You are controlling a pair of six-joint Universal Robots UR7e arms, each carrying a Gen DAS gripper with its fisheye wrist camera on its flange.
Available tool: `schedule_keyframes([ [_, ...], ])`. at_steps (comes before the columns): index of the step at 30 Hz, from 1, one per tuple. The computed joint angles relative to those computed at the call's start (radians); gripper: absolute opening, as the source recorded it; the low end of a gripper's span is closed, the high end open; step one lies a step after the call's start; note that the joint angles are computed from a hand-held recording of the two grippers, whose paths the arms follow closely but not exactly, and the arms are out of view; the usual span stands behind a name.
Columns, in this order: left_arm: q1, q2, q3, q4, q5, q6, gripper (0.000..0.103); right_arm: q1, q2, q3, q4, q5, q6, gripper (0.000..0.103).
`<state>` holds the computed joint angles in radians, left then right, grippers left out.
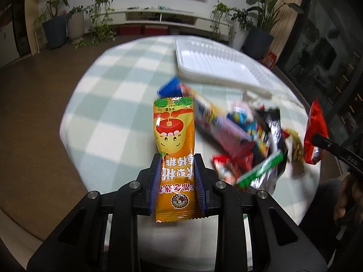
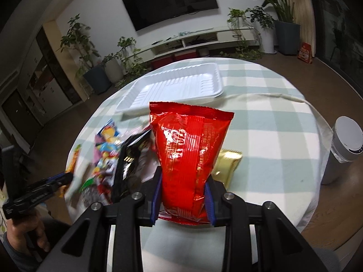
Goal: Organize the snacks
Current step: 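Lift both packets and release them into the white tray, both tools opening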
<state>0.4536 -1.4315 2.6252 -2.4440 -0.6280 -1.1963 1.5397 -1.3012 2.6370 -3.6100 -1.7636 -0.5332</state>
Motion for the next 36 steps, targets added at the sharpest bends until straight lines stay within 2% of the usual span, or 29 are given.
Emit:
schedule_keyframes([
  [3, 0.026, -0.030, -0.046, -0.005, 0.041, 0.101, 0.025, -0.009, -0.027, -0.056, 0.050, 0.005, 0.026, 0.034],
  [5, 0.057, -0.023, -0.094, -0.057, 0.064, 0.219, 0.025, -0.004, -0.033, -0.107, 0.077, 0.003, 0.044, 0.034],
  [10, 0.161, 0.095, -0.272, -0.224, 0.084, 0.566, 0.025, 0.057, 0.008, -0.282, 0.181, -0.011, 0.079, 0.034],
  [12, 0.205, 0.156, -0.357, -0.262, 0.072, 0.680, 0.025, 0.086, 0.052, -0.366, 0.232, -0.012, 0.084, 0.034],
  [17, 0.341, 0.308, -0.567, -0.339, -0.043, 0.899, 0.025, 0.140, 0.196, -0.553, 0.377, -0.065, 0.056, 0.034],
  [20, 0.408, 0.408, -0.684, -0.331, -0.075, 0.960, 0.025, 0.138, 0.282, -0.645, 0.443, -0.091, 0.069, 0.034],
  [25, 0.476, 0.504, -0.779, -0.277, -0.107, 0.967, 0.025, 0.126, 0.379, -0.761, 0.550, -0.149, 0.075, 0.034],
  [30, 0.522, 0.540, -0.796, -0.282, -0.125, 0.966, 0.025, 0.113, 0.413, -0.783, 0.558, -0.172, 0.076, 0.034],
  [36, 0.546, 0.568, -0.805, -0.285, -0.110, 0.971, 0.026, 0.119, 0.455, -0.792, 0.532, -0.235, 0.040, 0.035],
])
